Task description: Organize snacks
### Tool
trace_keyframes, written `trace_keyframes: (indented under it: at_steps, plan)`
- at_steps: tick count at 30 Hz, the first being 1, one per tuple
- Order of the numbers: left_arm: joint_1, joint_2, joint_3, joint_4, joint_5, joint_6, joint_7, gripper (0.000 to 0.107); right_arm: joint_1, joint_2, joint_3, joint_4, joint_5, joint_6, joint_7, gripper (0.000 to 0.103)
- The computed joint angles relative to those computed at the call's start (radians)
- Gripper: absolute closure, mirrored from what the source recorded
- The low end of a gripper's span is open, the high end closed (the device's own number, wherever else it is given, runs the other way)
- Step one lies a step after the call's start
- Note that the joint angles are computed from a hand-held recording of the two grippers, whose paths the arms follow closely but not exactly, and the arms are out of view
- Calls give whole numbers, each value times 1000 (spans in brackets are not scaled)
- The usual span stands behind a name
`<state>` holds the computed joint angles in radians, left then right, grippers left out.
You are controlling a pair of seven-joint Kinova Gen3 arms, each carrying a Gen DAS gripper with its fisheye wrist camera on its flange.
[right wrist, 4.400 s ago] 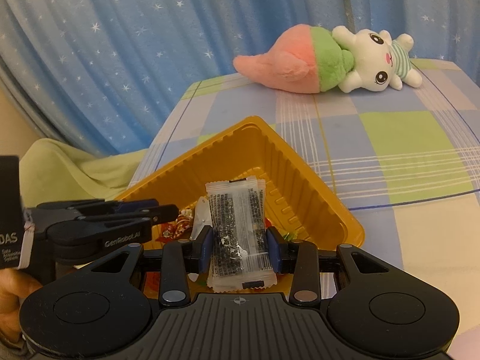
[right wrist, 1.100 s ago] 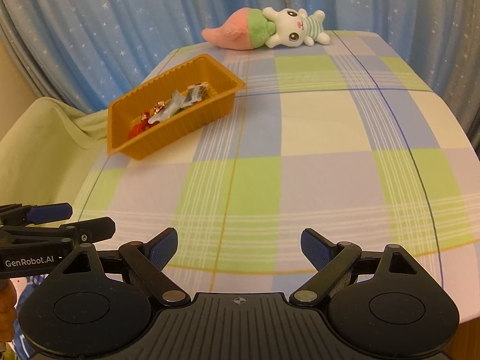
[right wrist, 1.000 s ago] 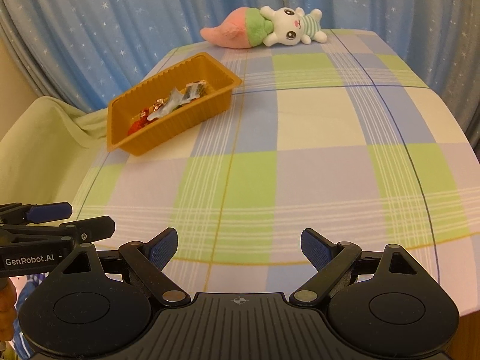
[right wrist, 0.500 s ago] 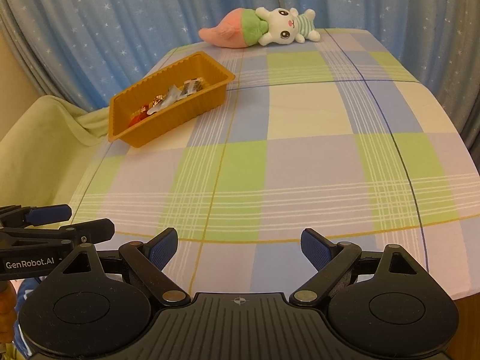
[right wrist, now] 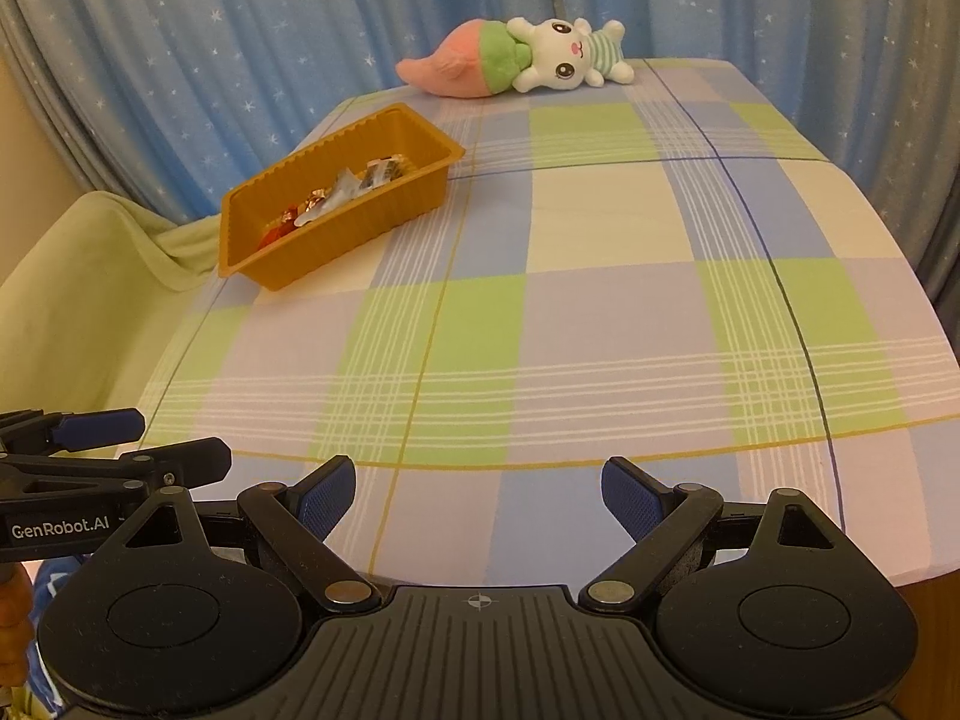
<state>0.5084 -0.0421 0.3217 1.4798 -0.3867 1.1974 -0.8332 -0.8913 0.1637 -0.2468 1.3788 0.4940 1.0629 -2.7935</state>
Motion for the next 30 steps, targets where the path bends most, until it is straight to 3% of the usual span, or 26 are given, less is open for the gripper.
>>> trace_keyframes:
  at_steps: [30]
  plan:
    - [-11, -6, 0, -3, 7, 1, -10, 28, -10, 9, 0, -18, 6, 11, 2, 14]
